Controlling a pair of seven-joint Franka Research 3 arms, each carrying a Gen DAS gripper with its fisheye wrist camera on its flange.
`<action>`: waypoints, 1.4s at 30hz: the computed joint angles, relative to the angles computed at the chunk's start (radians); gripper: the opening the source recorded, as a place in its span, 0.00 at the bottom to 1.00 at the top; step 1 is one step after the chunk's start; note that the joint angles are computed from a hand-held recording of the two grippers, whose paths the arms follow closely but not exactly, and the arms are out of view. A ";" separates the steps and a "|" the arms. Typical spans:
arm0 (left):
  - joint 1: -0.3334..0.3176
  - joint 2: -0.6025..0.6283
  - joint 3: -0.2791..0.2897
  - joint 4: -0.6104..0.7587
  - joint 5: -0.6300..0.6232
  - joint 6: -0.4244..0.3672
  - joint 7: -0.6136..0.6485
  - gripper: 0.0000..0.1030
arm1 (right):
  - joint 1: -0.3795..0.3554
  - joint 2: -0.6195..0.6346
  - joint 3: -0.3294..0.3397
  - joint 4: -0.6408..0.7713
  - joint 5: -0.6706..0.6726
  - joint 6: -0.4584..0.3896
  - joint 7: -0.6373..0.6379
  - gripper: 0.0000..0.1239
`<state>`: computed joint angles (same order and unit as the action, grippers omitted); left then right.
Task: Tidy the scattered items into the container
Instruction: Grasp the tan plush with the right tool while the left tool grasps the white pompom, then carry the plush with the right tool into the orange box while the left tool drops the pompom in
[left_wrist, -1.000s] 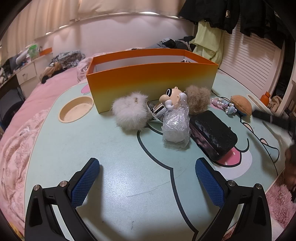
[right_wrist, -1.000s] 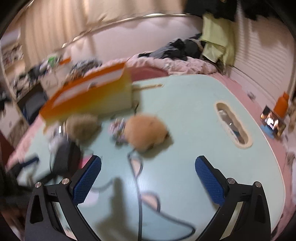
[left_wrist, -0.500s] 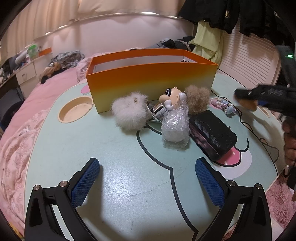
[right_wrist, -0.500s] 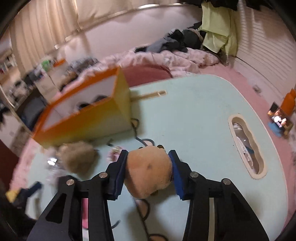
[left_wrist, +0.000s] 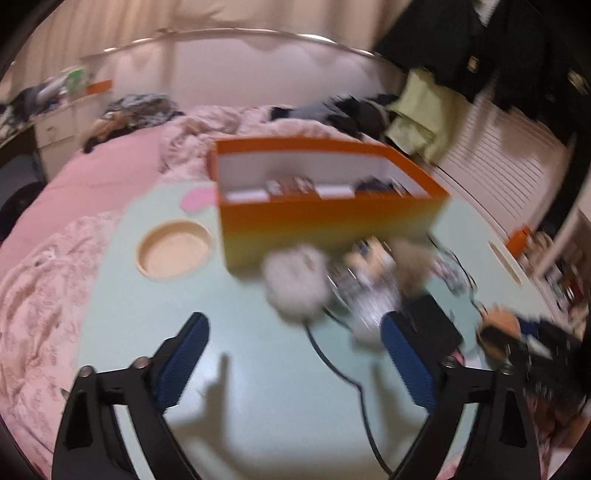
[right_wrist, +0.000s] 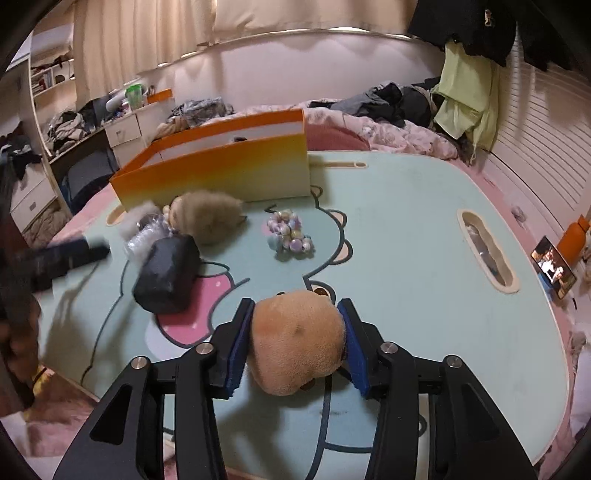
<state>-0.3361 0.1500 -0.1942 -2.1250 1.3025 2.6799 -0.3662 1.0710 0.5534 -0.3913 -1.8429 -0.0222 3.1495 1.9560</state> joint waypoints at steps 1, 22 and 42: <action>0.012 0.012 0.006 0.011 -0.025 0.017 0.014 0.76 | -0.030 -0.003 0.033 0.004 0.006 -0.003 -0.012 0.38; -0.052 0.156 0.058 0.159 -0.205 -0.112 0.254 0.31 | -0.086 -0.021 0.106 -0.038 0.140 0.062 -0.148 0.39; 0.014 -0.095 -0.026 -0.012 0.176 -0.052 -0.115 0.30 | -0.136 -0.023 0.162 -0.006 0.180 0.024 -0.190 0.39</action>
<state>-0.3220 0.0553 -0.2206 -2.1367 1.4787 2.6281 -0.4816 0.9346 0.5300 -0.2296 -1.8490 0.1576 3.1738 1.7664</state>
